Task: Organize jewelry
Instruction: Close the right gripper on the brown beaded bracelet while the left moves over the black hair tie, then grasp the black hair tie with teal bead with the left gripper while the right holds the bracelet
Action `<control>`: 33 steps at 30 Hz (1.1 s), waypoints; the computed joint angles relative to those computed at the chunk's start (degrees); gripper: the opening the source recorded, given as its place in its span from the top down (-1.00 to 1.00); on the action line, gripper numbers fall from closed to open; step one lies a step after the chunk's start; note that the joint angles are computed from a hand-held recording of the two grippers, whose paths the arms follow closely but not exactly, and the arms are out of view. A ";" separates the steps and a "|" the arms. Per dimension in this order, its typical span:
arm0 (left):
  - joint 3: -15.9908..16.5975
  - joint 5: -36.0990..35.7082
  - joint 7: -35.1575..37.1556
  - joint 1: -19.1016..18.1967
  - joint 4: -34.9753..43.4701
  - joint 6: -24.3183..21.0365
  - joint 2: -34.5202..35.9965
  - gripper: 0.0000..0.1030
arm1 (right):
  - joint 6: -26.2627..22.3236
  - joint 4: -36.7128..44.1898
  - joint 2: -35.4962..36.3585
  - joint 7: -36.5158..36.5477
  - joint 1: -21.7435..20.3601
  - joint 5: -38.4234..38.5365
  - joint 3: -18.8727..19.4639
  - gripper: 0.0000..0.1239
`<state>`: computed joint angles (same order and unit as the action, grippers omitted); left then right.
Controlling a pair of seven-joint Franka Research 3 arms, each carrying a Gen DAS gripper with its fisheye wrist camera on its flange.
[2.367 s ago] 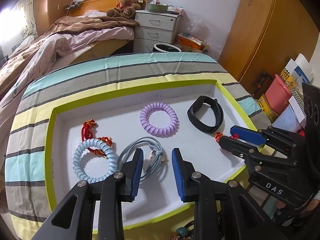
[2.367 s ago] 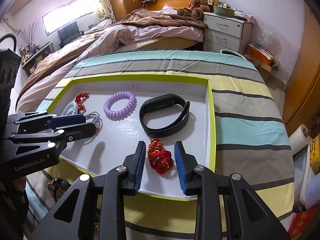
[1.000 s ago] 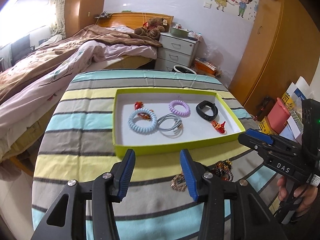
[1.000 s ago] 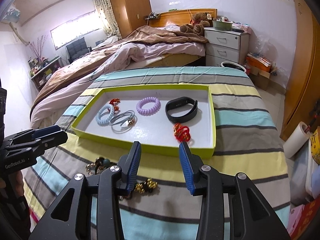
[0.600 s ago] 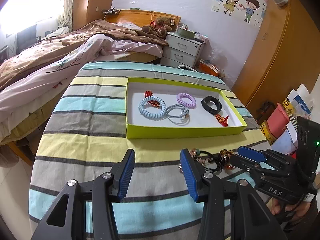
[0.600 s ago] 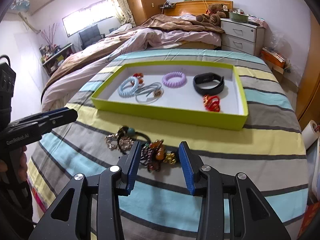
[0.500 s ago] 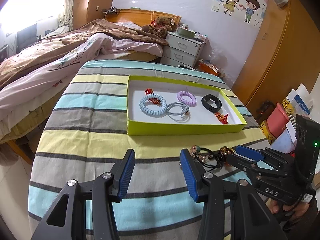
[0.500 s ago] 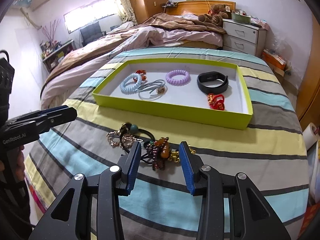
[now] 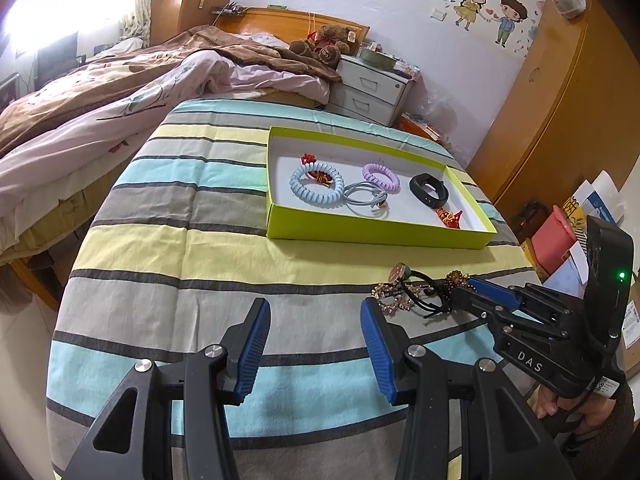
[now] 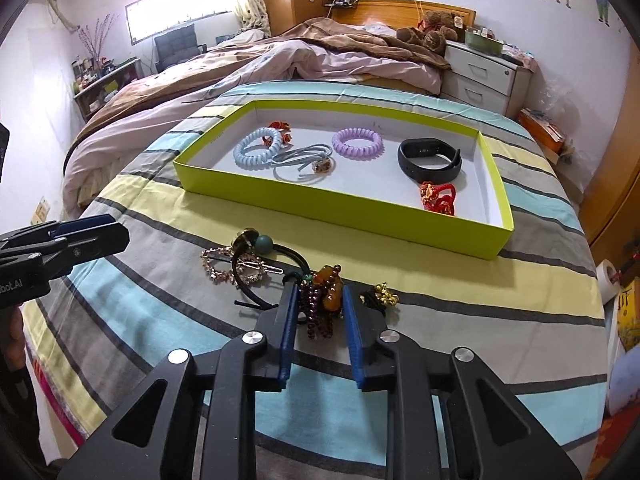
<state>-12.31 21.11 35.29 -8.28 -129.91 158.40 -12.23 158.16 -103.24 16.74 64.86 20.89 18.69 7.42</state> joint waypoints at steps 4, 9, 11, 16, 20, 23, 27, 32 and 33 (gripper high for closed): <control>0.07 -0.47 0.42 -0.26 -0.15 -0.04 -0.02 0.10 | 0.52 -0.45 -0.40 -0.31 -0.57 1.63 0.28 0.79; 0.23 -1.44 1.54 -0.73 0.56 -0.16 0.83 0.10 | 1.28 -1.24 -1.24 -2.33 -2.14 6.13 1.39 0.80; 0.28 -1.90 1.96 -0.92 1.00 -0.29 1.25 0.10 | 1.61 -1.50 -1.65 -3.19 -2.61 7.89 1.66 0.80; 0.55 -3.61 3.85 -1.51 2.45 -0.12 2.79 0.10 | 3.18 -2.81 -3.33 -5.97 -3.93 13.40 2.25 0.80; 0.64 -4.69 5.47 -1.95 4.20 0.14 4.50 0.10 | 4.63 -3.98 -4.75 -7.96 -4.68 17.51 2.29 0.80; 0.58 -5.30 7.37 -2.31 6.61 -0.36 6.54 0.10 | 5.52 -4.36 -5.08 -8.13 -4.72 18.84 1.83 0.80; 0.46 -6.13 8.98 -2.65 10.22 -1.79 9.56 0.10 | 6.07 -5.06 -5.64 -9.19 -5.26 20.96 1.67 0.80; 0.22 -6.81 11.75 -3.18 14.40 -4.14 13.21 0.10 | 6.57 -5.34 -5.88 -10.46 -5.60 22.20 1.53 0.80; 0.20 -6.87 11.93 -3.28 15.20 -4.64 13.89 0.10 | 6.40 -5.18 -5.77 -10.91 -5.76 22.77 1.59 0.80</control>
